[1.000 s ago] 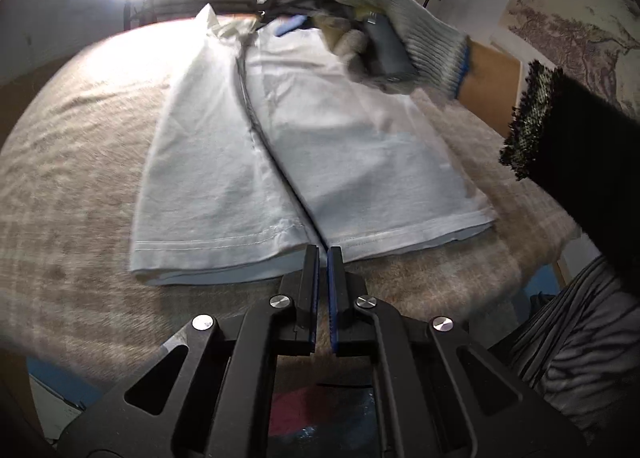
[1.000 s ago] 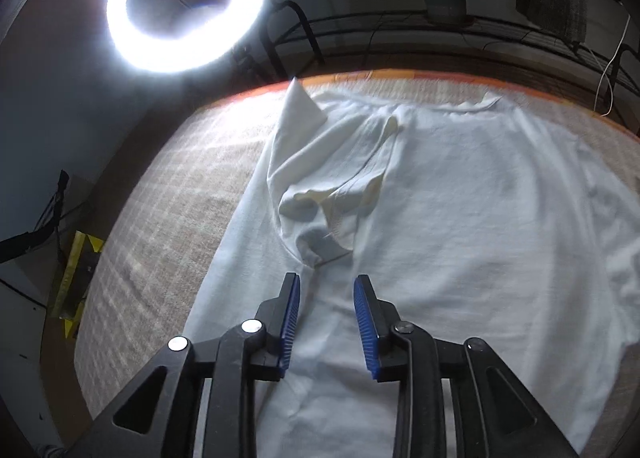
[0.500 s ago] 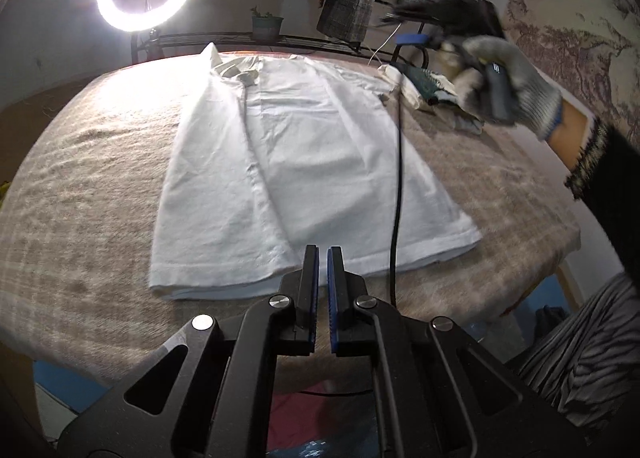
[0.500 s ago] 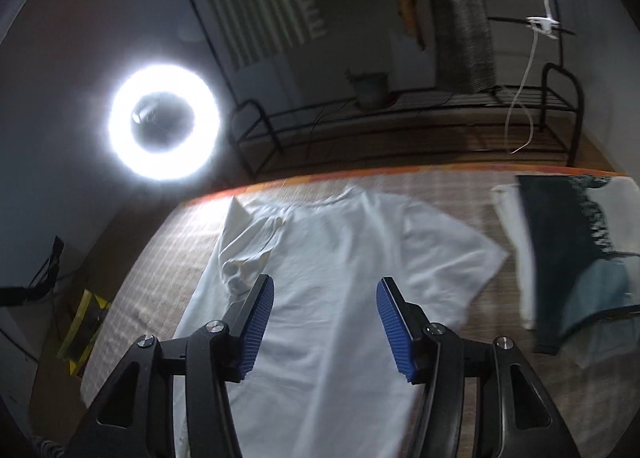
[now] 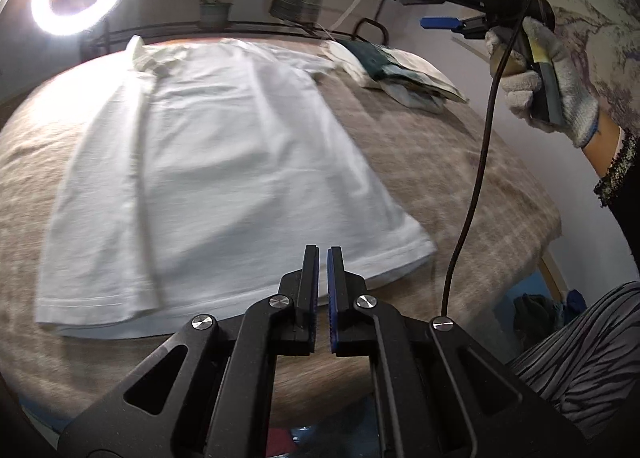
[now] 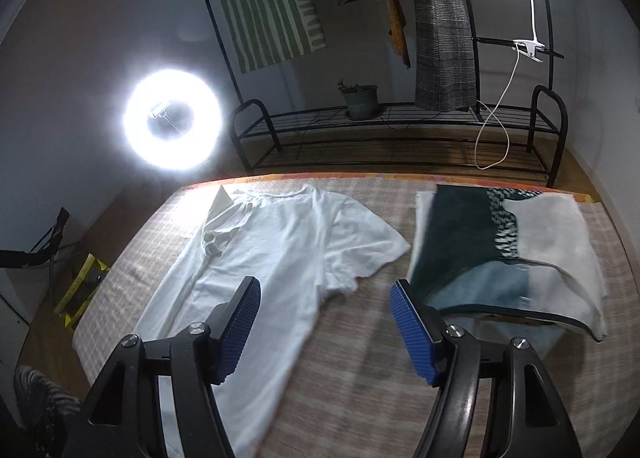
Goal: Fold small clothes
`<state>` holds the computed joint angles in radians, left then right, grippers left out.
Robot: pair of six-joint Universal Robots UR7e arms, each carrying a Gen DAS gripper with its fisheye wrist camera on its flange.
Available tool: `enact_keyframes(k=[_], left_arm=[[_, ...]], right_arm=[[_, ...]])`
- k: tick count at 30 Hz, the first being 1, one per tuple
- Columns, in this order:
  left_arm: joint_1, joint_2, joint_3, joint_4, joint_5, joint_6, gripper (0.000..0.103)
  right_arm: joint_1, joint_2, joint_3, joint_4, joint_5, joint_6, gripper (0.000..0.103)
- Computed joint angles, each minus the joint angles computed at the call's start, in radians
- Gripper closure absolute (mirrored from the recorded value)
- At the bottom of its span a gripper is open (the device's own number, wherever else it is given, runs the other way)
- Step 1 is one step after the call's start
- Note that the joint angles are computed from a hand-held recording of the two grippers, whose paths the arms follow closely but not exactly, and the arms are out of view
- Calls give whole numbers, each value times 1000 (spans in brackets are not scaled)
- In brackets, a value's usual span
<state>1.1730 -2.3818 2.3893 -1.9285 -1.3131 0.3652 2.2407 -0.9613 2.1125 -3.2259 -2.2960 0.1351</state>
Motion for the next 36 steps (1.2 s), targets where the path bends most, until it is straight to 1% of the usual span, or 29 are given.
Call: enact_keyframes(k=[3,5,6,7,8,9,10,13,16,17,20,23,24,26,27,28,30,34,36], left_arm=[[-51,3,23,33,-9,-36,102],[-87,5,42,51,-17,-58,101],[-104,7,50,57,-19,-69,99],[-125,9,61,65,-21,-79,84],[-141,7,70,68,-24,-84,66],[-156,4,80,68,-28,-87,58],[-173,-2,89,69,-32,-89,54],[-229,-12,110,88,-15,-103,54],[-296,-36,143,88,47,-127,54],[-309,-37,151,89,67,-137,54],[-308,-15,165,69,89,-152,54],[-325,-29,180,60,109,-134,55],[-334,-35,187,58,117,-130,58],[-343,-46,198,47,138,-113,78],[-330,-37,197,30,135,-103,85],[-301,-12,186,10,119,-96,95],[-232,47,155,-25,66,-85,97],[-152,92,103,-53,-10,-98,98],[-123,92,79,-44,-46,-114,98]], right_arm=[[-13,-46,28,53,-3,9,34],[-19,-64,37,106,-34,18,35],[-23,-71,40,132,-49,25,35],[-29,-78,43,168,-63,37,35],[-34,-81,44,190,-70,44,35],[-39,-87,51,200,-70,45,35],[-47,-93,60,201,-65,44,35],[-70,-102,82,173,-46,38,35],[-92,-107,96,146,-28,41,37],[-97,-106,99,136,-18,41,38],[-113,-93,100,100,23,36,38],[-126,-68,91,72,70,33,38],[-132,-60,87,67,85,36,38],[-146,-36,74,51,122,46,38],[-153,-24,69,41,139,49,38],[-162,-6,60,27,160,56,38],[-177,22,42,16,193,68,38],[-204,93,-15,21,230,111,39],[-219,123,-37,19,241,147,45]])
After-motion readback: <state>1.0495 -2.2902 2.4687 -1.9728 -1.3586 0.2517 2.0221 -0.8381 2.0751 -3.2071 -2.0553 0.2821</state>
